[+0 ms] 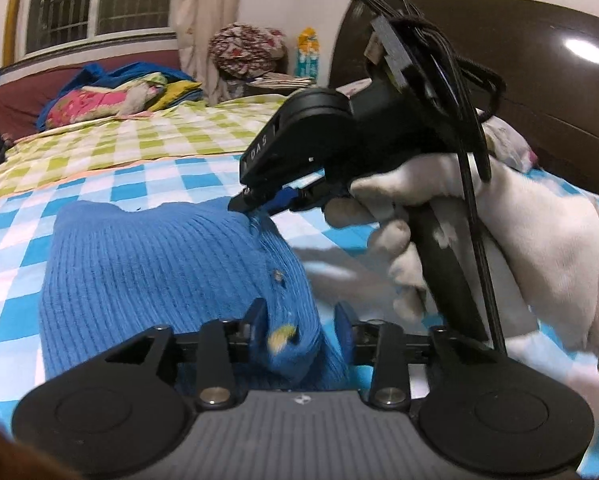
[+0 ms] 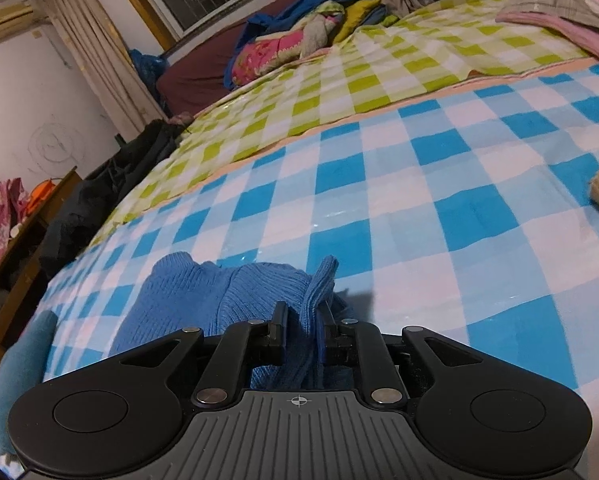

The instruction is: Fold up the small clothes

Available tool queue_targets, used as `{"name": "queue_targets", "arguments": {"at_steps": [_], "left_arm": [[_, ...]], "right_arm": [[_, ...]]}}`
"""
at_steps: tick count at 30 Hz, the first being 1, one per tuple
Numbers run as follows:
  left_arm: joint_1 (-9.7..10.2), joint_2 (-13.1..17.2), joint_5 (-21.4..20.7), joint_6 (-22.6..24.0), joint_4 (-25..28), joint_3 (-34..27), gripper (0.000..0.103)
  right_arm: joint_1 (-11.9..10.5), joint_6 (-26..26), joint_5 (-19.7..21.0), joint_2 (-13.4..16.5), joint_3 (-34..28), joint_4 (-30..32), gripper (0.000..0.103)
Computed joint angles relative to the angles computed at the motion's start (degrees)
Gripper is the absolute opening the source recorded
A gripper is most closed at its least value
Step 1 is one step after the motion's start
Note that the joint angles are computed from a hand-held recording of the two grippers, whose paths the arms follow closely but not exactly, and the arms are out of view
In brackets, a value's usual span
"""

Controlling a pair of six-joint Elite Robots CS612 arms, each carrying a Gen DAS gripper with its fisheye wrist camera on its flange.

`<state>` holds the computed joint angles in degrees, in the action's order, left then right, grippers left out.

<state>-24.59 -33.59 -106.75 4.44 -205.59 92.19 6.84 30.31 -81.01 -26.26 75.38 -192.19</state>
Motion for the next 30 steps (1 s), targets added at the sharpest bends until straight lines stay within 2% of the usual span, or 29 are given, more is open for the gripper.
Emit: {"name": "queue_targets", "arguments": {"at_steps": [5, 9, 13, 16, 20, 21, 22, 23, 27, 30], "left_arm": [[1.25, -1.6, -2.7, -0.5, -1.9, 3.1, 0.051], [1.89, -3.0, -2.2, 0.2, -3.4, 5.6, 0.052], [2.38, -3.5, 0.1, -0.2, -4.2, 6.8, 0.052], [2.56, -3.5, 2.9, -0.6, -4.1, 6.7, 0.052], [2.79, -3.2, 5.3, -1.8, -4.6, 6.0, 0.053], [2.88, -2.9, 5.7, -1.8, -4.7, 5.6, 0.053], [2.93, -2.6, 6.1, -2.0, -4.7, 5.1, 0.053], [3.01, -2.3, 6.2, -2.3, -4.6, 4.6, 0.053], [3.28, -1.4, 7.1, -3.5, -3.7, 3.2, 0.054], [3.38, -1.1, 7.5, -3.5, 2.4, 1.9, 0.056]], "right_arm": [[0.6, -0.3, -2.8, -1.6, 3.3, -3.6, 0.017], [0.8, 1.3, -1.6, -3.1, 7.1, -8.1, 0.018], [1.3, 1.2, 1.5, -4.2, 10.1, -12.2, 0.032], [1.7, -0.4, 4.4, -4.4, 10.5, -10.7, 0.035], [2.6, -2.7, 3.1, -3.9, 9.5, -6.3, 0.035], [2.4, -2.7, 4.4, -3.7, 9.4, -6.0, 0.030], [2.2, -2.3, 5.3, -3.7, 9.6, -5.8, 0.018], [2.2, -2.2, 5.2, -3.7, 9.9, -5.6, 0.012], [1.2, 0.9, 6.3, -4.1, 12.8, -9.9, 0.008], [1.0, 2.7, 5.5, -4.2, 14.2, -11.5, 0.007]]}}
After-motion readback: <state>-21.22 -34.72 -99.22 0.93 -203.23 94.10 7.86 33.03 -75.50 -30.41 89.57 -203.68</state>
